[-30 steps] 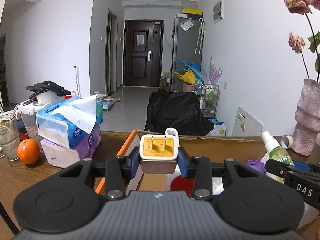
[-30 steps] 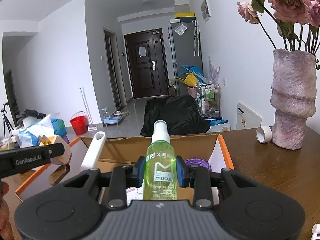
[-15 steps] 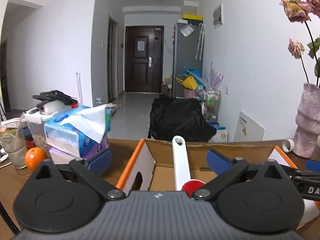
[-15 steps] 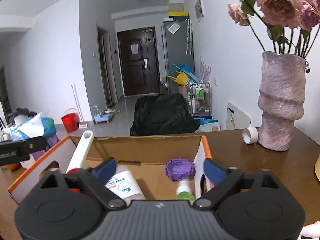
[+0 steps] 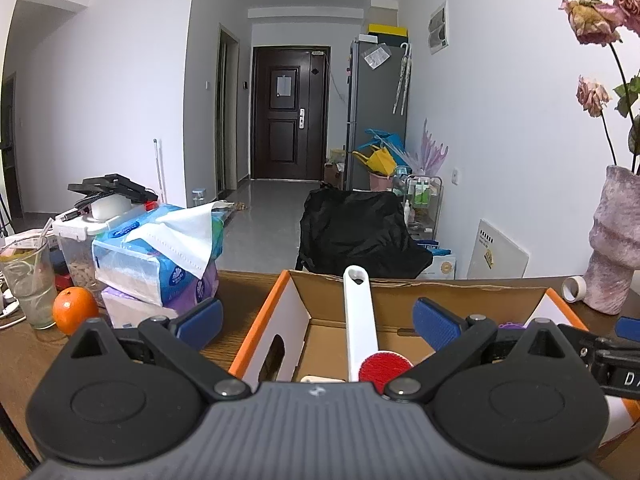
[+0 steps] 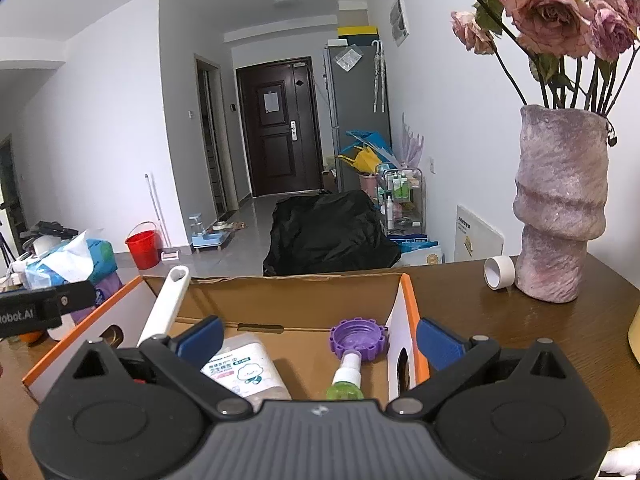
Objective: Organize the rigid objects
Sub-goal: 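Open both tools to drop the plug adapter and green spray bottle into the box, then withdraw both tools from the box back over the table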
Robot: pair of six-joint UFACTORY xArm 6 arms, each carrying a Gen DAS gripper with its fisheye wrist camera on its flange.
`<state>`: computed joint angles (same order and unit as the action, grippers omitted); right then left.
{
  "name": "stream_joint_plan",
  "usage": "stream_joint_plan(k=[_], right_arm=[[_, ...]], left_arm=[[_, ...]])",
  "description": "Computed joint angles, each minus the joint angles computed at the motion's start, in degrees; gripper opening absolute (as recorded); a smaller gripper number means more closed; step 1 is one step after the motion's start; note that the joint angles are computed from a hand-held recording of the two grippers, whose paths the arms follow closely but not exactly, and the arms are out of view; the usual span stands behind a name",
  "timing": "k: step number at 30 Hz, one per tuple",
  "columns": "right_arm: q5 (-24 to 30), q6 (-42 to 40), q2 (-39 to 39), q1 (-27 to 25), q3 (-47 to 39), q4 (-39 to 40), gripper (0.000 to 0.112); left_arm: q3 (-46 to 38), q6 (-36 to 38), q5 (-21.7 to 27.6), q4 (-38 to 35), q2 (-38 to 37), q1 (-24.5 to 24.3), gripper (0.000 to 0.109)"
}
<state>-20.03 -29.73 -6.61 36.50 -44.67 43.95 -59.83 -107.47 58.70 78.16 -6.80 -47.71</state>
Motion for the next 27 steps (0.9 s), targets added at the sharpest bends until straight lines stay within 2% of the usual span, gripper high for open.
stream_joint_plan(k=[5, 13, 19, 27], right_arm=[[-0.6, 5.5, -3.76, -0.75, 4.22, -6.57, 0.103], [-1.79, 6.1, -11.1, 0.26, 11.58, -9.59, 0.103], [-1.08, -6.66, -16.55, 4.14, 14.44, 3.5, 0.103], [-1.69, -26.82, -25.04, 9.22, 18.06, 24.84, 0.103]], left_arm=[[1.17, -0.61, 1.47, 0.61, -1.39, -2.47, 0.103], [3.49, -1.38, 5.18, 0.24, -3.8, -7.85, 0.103], [4.86, -1.71, 8.11, -1.12, -5.12, -11.93, 0.103], [6.03, -2.33, 11.19, -4.09, -6.17, -17.05, 0.103]])
